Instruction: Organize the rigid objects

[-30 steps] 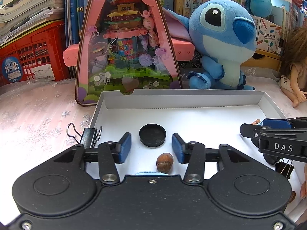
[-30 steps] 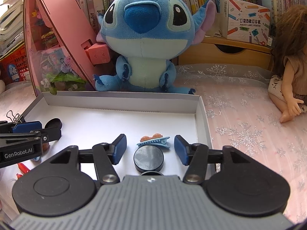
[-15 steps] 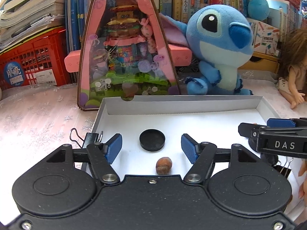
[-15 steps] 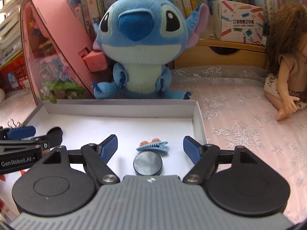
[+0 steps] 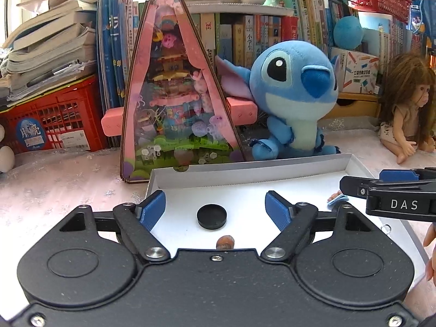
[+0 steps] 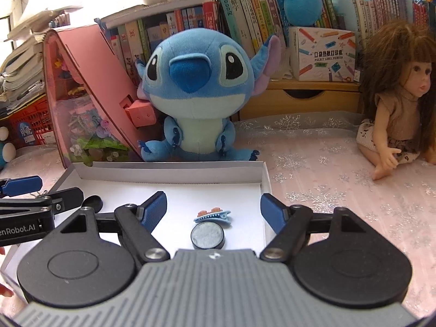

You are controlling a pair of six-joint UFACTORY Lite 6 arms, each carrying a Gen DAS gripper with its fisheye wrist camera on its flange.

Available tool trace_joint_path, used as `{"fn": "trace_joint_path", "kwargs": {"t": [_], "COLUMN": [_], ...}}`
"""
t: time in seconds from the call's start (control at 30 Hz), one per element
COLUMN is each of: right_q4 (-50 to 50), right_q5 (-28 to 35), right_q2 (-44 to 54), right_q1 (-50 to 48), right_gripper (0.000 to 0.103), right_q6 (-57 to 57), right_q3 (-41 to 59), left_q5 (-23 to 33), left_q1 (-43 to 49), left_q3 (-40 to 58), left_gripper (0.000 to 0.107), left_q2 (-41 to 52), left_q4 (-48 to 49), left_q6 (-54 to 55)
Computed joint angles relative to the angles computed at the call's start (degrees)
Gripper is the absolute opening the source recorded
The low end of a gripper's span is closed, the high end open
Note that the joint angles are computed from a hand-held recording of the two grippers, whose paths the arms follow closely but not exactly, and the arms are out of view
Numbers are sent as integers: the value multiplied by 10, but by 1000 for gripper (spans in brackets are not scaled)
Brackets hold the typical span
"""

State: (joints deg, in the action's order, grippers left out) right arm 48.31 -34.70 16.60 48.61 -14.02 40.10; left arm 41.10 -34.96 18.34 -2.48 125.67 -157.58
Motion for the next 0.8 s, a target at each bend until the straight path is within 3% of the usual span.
{"fn": "trace_joint_path", "kwargs": {"t": [0.33,0.8], "right_q4": [92,176], "right_q5": [-33,-73], "right_q2": [-59,-119], "right_q1": [67,153], "right_gripper": [86,87], "right_q6": [-59,-87], "right_q3": [-50,-110], "left_q5": [17,83], "left_q1": [-92,-260], "left_q3": [-54,-113], "left_gripper": [79,79], "left_q2": [-92,-207], "left_q4": [-125,-331], "left_q6": [68,151]}}
